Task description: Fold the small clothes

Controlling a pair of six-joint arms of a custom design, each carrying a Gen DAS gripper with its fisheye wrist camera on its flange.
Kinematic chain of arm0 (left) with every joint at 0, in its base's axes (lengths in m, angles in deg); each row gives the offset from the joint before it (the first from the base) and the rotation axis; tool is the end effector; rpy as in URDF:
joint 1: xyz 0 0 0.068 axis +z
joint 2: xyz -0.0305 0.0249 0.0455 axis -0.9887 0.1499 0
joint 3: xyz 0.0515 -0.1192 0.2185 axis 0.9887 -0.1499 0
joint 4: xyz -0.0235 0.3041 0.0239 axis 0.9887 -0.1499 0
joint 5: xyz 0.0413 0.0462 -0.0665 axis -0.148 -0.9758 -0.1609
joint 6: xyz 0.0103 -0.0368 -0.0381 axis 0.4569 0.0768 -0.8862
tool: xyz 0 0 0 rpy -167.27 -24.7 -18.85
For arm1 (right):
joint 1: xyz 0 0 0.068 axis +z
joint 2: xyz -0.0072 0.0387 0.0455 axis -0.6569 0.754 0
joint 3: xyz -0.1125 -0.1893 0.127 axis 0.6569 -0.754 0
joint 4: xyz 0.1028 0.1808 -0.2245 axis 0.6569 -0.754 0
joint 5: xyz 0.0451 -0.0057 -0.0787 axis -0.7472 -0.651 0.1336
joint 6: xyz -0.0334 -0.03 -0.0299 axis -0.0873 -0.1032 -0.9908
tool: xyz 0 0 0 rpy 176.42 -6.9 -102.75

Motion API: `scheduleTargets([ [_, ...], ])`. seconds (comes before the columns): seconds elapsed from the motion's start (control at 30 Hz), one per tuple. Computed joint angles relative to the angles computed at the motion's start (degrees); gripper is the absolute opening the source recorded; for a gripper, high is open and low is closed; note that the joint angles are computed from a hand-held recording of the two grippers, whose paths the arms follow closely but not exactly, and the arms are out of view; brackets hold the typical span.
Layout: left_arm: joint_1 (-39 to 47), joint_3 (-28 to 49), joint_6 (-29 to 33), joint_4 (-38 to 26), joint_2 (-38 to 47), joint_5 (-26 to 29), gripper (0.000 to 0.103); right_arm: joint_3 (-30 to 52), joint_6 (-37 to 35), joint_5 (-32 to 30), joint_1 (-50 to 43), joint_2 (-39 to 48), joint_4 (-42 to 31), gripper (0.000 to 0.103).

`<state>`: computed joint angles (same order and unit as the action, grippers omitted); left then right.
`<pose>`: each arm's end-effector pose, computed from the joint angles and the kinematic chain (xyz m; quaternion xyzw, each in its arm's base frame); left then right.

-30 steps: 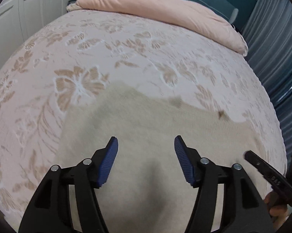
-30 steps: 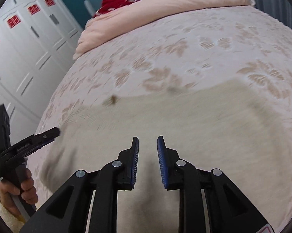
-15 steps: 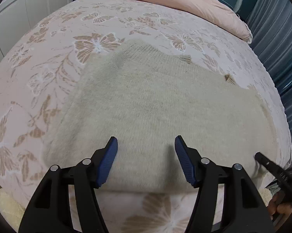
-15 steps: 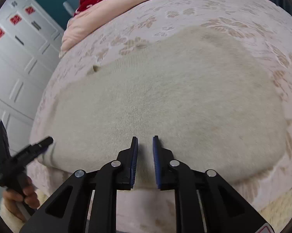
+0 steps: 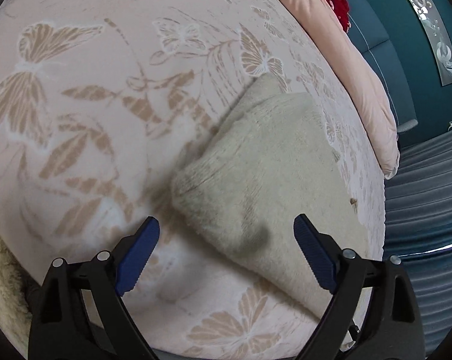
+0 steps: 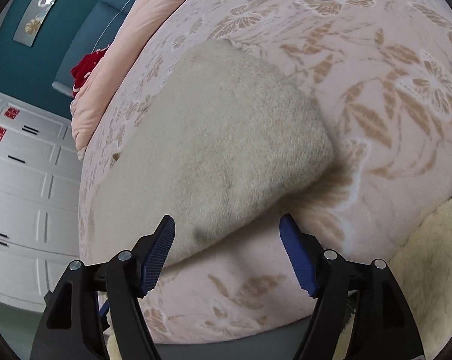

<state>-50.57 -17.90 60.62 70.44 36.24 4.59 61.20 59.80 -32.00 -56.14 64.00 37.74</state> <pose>0.2661 0.1375 0.0336 -0.3816 0.8615 -0.2453 0.2280 0.2707 -0.0540 0.0304 0.2536 0.9041 0.2750 0.2066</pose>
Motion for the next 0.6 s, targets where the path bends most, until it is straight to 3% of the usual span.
scheduleTargets([
  [0.07, -1.6, 2.5, -2.1, 1.1, 2.8, -0.6, 0.085, 3.1, 3.6, 0.1, 0.1, 4.3, 2.0, 0.076],
  [0.13, -2.7, 5.1, -3.2, -0.4, 4.5, -2.8, 0.063, 5.7, 7.5, 0.4, 0.6, 7.8, 3.9, 0.076],
  [0.17, -2.6, 6.7, -2.6, -2.0, 5.5, -3.0, 0.038, 6.5, 9.3, 0.7, 1.0, 8.6, 4.9, 0.076],
  [0.2, -1.9, 7.8, -1.8, -2.7, 6.1, -1.0, 0.024, 7.5, 10.1, 0.7, 1.5, 9.4, 5.4, 0.061],
  [0.27, -0.6, 8.0, -0.4, -4.3, 4.3, 0.4, 0.018, 10.6, 7.6, -1.3, 2.8, 11.4, 3.8, 0.021],
  [0.33, 0.4, 7.0, 1.7, -6.7, 0.0, 1.6, 0.016, 11.5, 6.5, 0.3, 4.6, 9.2, 1.6, 0.02],
  [0.43, 2.6, 6.1, 4.2, -12.1, -6.4, 5.5, 0.015, 8.7, 6.3, -4.7, 4.9, 0.1, 1.0, 0.018],
  [0.6, 10.3, 3.4, 13.4, -24.5, -17.9, 6.1, 0.015, 2.0, 0.0, -11.8, 2.3, -15.4, -9.6, 0.017],
])
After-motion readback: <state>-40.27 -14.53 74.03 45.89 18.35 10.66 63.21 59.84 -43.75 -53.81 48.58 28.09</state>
